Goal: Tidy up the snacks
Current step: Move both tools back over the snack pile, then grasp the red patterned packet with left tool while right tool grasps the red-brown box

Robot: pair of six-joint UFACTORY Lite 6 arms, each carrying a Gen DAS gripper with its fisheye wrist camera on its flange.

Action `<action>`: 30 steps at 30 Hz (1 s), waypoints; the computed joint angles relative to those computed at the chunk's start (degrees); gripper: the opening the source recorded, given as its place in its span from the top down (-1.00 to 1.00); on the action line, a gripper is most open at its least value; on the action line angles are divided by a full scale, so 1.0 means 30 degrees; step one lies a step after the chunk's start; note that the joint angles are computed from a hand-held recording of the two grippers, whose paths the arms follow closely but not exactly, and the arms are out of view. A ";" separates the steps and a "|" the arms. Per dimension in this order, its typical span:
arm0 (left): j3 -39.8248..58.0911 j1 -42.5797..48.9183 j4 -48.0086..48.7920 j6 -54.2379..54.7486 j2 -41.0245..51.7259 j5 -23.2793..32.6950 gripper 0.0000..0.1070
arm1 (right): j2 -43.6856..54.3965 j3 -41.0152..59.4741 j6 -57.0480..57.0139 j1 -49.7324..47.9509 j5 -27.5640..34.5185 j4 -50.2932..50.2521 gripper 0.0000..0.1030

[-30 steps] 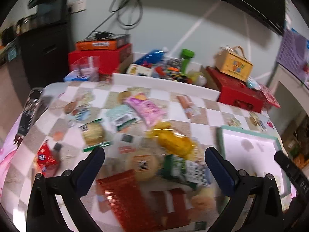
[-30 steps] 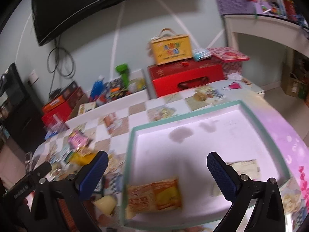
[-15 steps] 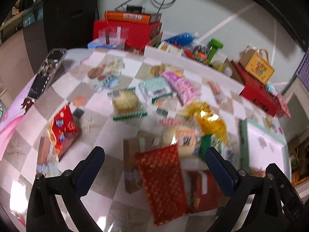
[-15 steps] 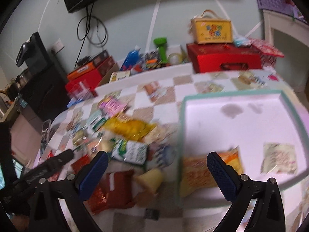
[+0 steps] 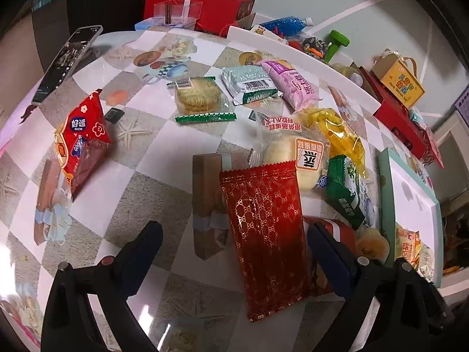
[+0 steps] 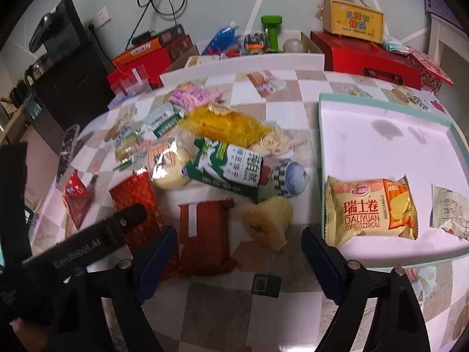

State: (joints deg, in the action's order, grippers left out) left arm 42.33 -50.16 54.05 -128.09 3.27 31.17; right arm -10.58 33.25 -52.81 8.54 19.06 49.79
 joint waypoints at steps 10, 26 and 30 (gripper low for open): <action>0.0877 0.0836 0.0469 0.0333 0.1522 -0.1773 -0.85 | 0.1194 0.0288 0.1413 0.1356 -0.0835 -0.1581 -0.63; 0.1389 0.0883 -0.2176 0.4506 0.2287 -0.0196 -0.76 | 0.1894 0.0503 0.4284 0.3193 -0.1782 -0.4193 -0.52; -0.0082 0.1339 -0.2389 0.4529 0.0937 -0.0053 -0.73 | 0.2218 0.0592 0.5216 0.3584 -0.2039 -0.5000 -0.50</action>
